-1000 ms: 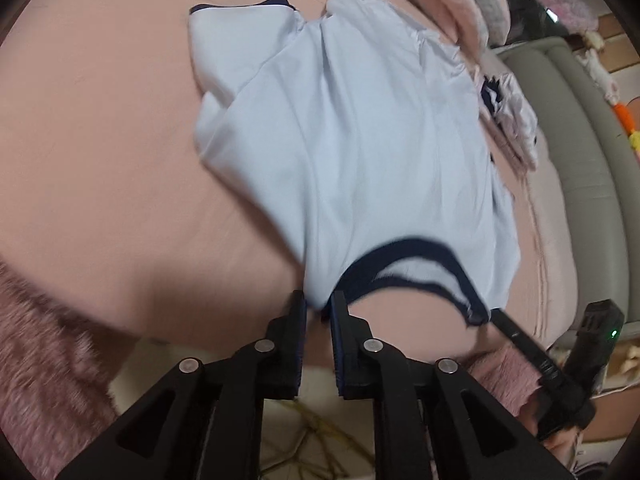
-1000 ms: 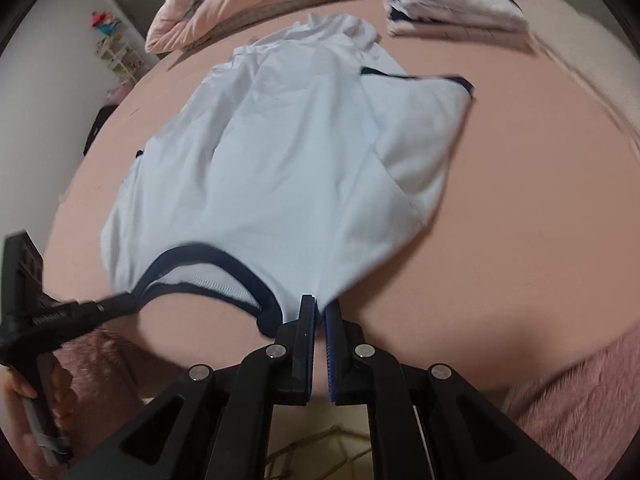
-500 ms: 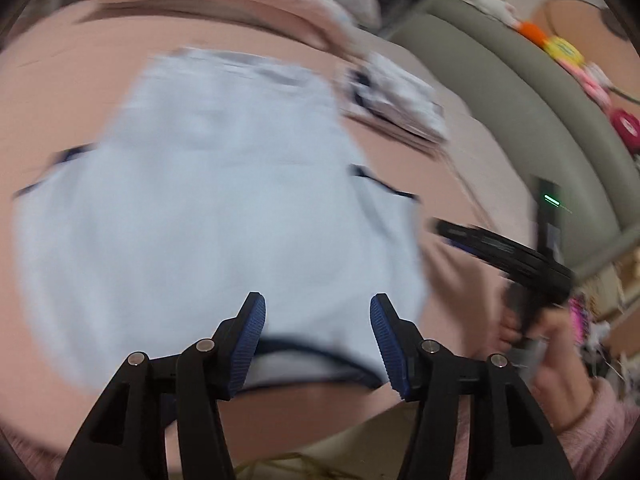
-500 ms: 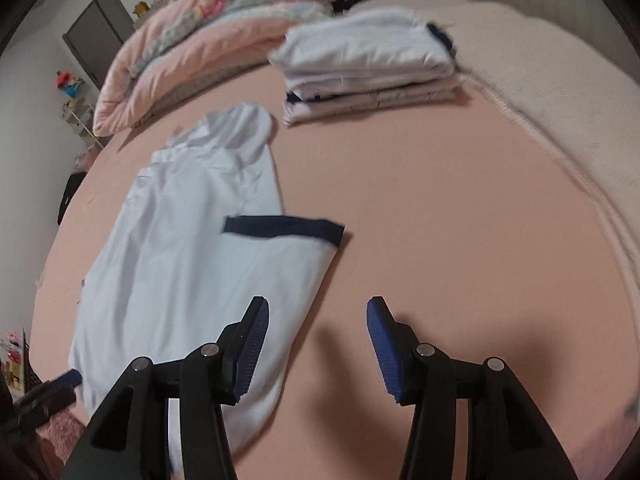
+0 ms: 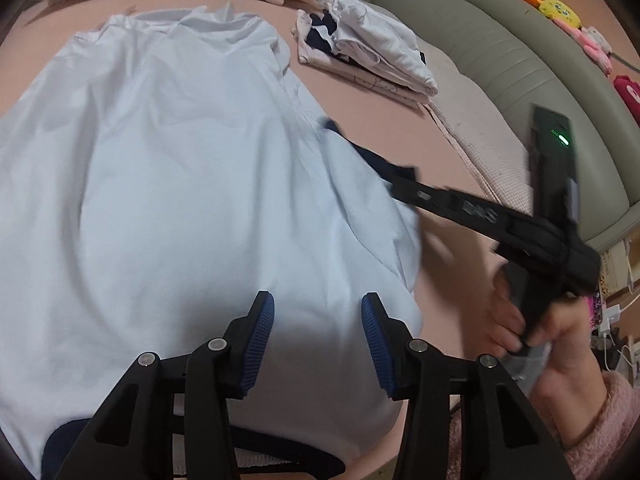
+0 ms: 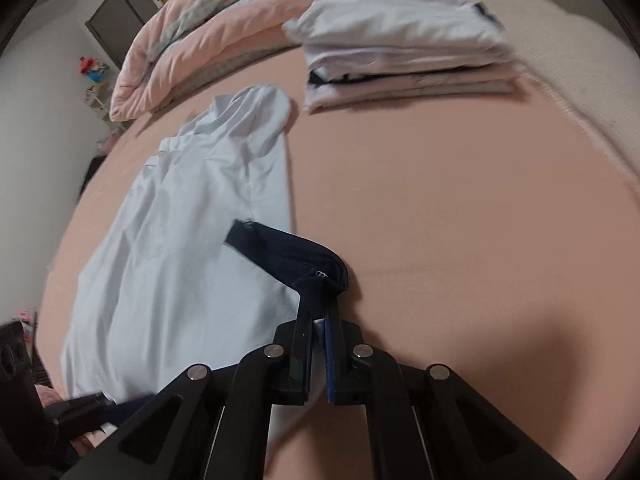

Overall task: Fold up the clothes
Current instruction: 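Release the hem and move both grippers to the shirt's navy sleeve cuff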

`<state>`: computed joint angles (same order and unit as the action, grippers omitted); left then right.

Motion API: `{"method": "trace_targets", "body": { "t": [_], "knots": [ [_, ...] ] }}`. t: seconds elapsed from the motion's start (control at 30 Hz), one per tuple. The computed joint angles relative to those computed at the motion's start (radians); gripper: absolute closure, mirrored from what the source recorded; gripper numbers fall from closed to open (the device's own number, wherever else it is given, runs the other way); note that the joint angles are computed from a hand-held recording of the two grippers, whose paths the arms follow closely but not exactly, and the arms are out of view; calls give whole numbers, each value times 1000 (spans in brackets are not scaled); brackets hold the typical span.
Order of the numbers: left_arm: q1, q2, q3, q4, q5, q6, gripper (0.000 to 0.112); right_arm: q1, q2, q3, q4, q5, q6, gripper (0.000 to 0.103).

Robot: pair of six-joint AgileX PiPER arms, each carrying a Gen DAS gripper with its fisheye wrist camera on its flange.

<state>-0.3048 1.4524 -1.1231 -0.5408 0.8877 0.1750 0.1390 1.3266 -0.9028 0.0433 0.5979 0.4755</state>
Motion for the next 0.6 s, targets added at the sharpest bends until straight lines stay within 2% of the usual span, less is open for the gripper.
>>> {"method": "trace_targets", "body": {
  "t": [0.2, 0.27, 0.33, 0.37, 0.43, 0.5, 0.53, 0.6],
  "knots": [
    [-46, -11, 3, 18, -25, 33, 70, 83, -262, 103, -336, 181, 339, 100],
    [-77, -5, 13, 38, -25, 46, 70, 79, -302, 131, -316, 234, 320, 100],
    [-149, -2, 25, 159, -44, 6, 70, 47, -316, 161, -253, 263, 267, 100],
    [-191, -15, 31, 229, -65, -34, 70, 12, -312, 182, -209, 254, 238, 100],
    [-246, -25, 12, 322, -47, -107, 70, -53, -356, 194, -146, 230, 209, 96],
    [-245, -47, 18, 287, -44, -81, 70, -46, -434, 191, -213, 218, 303, 95],
    [-240, -59, 26, 259, -47, -58, 70, -38, -460, 182, -256, 233, 338, 86],
    [-243, -72, 27, 235, -72, -43, 70, -80, -457, 164, -221, 265, 290, 76]
  ]
}}
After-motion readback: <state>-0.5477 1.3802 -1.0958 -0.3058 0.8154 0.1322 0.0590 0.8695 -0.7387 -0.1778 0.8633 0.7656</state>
